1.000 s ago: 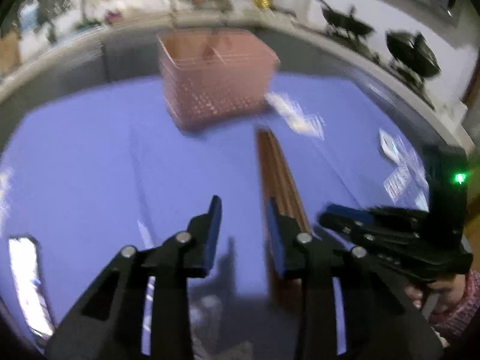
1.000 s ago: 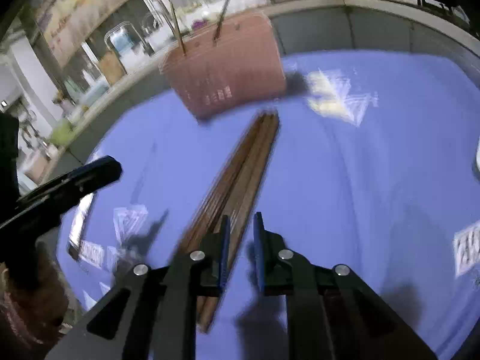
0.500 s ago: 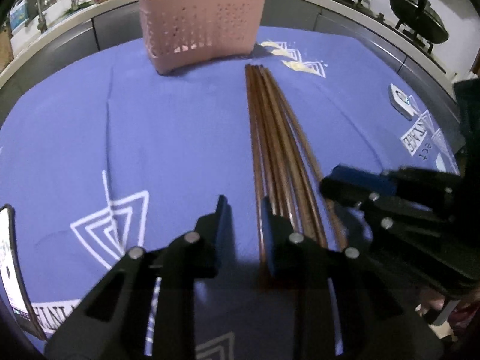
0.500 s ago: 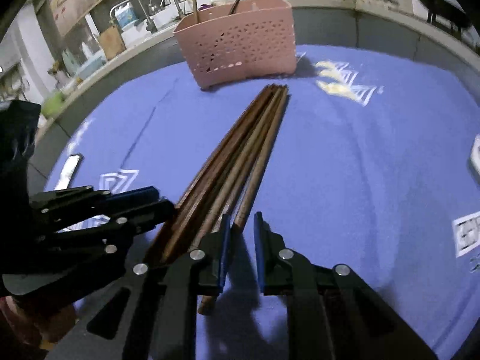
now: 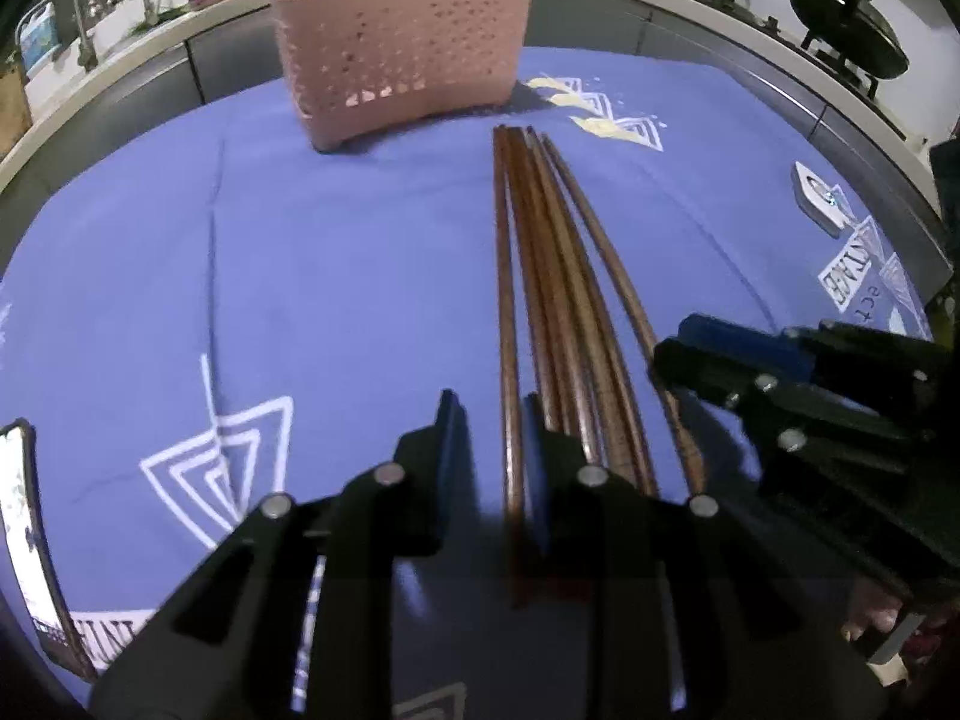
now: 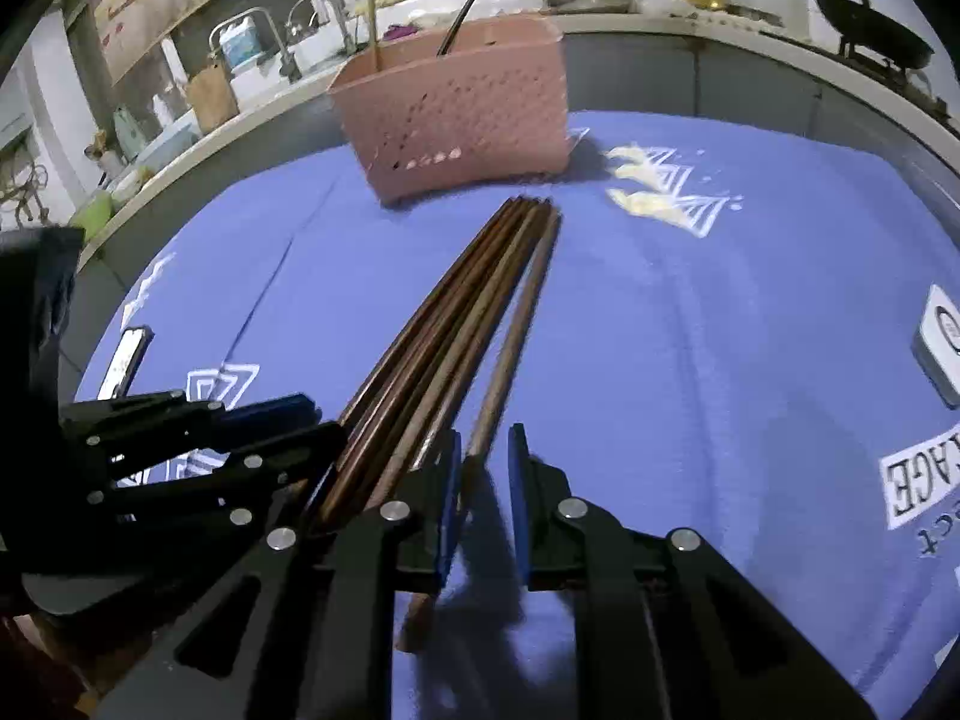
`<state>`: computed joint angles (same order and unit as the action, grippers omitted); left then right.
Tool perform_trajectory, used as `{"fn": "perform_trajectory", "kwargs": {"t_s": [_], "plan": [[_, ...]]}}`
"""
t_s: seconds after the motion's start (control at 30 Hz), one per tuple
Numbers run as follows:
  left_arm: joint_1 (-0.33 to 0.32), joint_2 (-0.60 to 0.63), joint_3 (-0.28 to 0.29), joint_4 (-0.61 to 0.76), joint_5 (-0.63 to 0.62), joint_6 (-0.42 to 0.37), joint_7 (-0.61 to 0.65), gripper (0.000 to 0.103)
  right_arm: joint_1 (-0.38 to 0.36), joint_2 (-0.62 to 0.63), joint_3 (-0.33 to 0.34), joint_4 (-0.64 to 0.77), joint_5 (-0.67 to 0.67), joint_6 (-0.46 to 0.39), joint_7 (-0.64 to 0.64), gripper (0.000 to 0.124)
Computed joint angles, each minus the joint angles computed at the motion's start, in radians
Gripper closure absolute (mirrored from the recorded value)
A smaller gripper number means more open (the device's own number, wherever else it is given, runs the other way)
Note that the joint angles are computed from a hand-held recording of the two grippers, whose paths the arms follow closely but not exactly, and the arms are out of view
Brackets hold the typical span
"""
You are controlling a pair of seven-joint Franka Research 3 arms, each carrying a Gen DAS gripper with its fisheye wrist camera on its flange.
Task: Organize utensils
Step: 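Return both grippers to the chopsticks and grasp one each, then lift the held chopsticks and release them into the pink caddy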
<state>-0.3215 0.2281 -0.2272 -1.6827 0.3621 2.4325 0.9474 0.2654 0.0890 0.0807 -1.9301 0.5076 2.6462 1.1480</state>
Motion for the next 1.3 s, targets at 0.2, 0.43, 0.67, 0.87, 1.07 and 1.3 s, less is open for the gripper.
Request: {"fn": "perform_trajectory", "kwargs": {"t_s": [0.2, 0.43, 0.67, 0.87, 1.07, 1.3], "plan": [[-0.033, 0.028, 0.011, 0.048, 0.089, -0.064, -0.025, 0.083, 0.004, -0.005, -0.010, -0.035, -0.064, 0.077, 0.021, 0.108], [-0.038, 0.048, 0.028, 0.059, 0.138, -0.020, -0.087, 0.090, 0.006, 0.022, -0.020, -0.004, -0.183, 0.082, 0.120, 0.108], [0.014, -0.028, 0.014, -0.055, 0.057, 0.064, -0.051, 0.097, -0.015, 0.022, -0.011, 0.003, -0.120, 0.057, 0.061, 0.117], [0.077, -0.140, -0.009, -0.203, -0.177, 0.126, 0.076, 0.097, -0.038, -0.043, -0.028, -0.046, -0.093, -0.037, 0.018, 0.117], [0.060, -0.032, 0.000, -0.044, -0.127, 0.048, 0.100, 0.086, -0.047, 0.079, -0.030, 0.148, -0.096, -0.166, 0.045, 0.116], [0.005, 0.154, 0.022, 0.225, 0.007, -0.065, 0.159, 0.081, -0.064, 0.233, -0.009, 0.370, -0.084, -0.243, 0.038, 0.118]]}}
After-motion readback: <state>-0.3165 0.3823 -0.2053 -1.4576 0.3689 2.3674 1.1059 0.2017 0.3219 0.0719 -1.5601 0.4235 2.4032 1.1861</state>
